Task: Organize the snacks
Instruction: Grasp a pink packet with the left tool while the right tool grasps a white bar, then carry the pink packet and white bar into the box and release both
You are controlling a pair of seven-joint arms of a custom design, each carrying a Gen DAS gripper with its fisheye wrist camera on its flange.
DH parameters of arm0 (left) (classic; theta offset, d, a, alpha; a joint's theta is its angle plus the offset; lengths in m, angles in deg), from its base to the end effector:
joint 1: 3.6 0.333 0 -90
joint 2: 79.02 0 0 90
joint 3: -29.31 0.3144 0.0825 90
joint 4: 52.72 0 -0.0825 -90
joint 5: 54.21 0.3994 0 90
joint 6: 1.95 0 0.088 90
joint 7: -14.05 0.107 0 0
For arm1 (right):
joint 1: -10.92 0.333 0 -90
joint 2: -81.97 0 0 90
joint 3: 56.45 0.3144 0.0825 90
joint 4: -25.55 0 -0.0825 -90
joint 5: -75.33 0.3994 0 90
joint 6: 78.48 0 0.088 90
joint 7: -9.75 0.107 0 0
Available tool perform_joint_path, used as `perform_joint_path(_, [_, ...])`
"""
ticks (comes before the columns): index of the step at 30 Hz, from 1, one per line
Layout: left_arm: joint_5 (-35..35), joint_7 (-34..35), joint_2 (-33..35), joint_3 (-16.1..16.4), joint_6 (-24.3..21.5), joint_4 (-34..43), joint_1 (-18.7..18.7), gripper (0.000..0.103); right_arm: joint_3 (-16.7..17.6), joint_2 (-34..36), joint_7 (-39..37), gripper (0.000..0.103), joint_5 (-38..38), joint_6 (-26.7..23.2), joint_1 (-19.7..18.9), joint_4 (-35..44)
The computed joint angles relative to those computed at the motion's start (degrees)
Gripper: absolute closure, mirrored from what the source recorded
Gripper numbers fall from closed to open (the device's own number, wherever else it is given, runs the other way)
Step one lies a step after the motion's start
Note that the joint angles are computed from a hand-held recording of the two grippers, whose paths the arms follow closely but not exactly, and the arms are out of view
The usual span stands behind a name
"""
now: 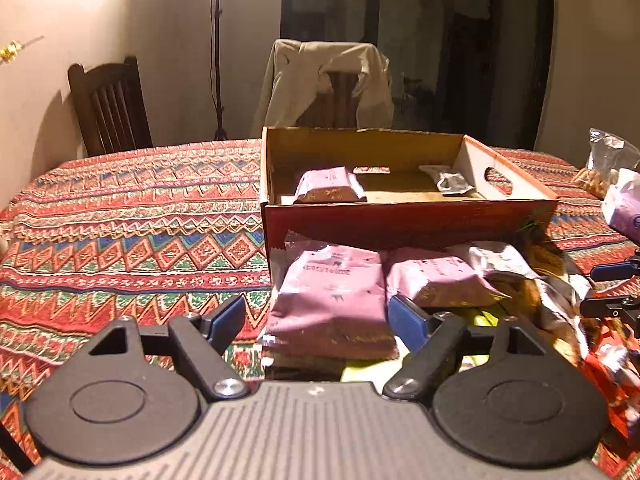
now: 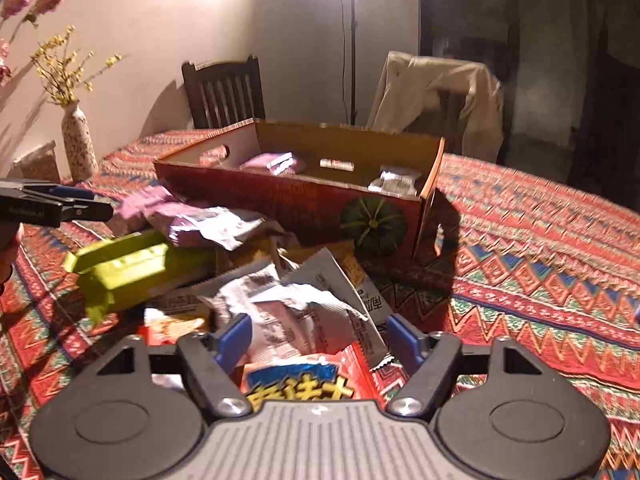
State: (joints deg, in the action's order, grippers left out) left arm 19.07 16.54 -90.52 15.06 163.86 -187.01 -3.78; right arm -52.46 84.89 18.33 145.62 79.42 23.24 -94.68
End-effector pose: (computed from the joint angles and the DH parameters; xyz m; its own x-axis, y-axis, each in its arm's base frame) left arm 0.4830 -0.1862 0.4510 0.0941 -0.9954 0.0184 -0.5729 -0.0693 -0.8167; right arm 0.5833 0.1298 0.4327 0.6436 -0.7626 -0.0655 -0.5017 -0.3557 -0.7885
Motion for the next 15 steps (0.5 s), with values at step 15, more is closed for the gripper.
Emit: perform_joint_path(15, [7.7, -7.1, 6.4, 3.8, 4.6, 4.2, -1.3, 0.035, 3.0, 8.4, 7.4, 0.058, -2.0, 1.2, -4.3, 7.6])
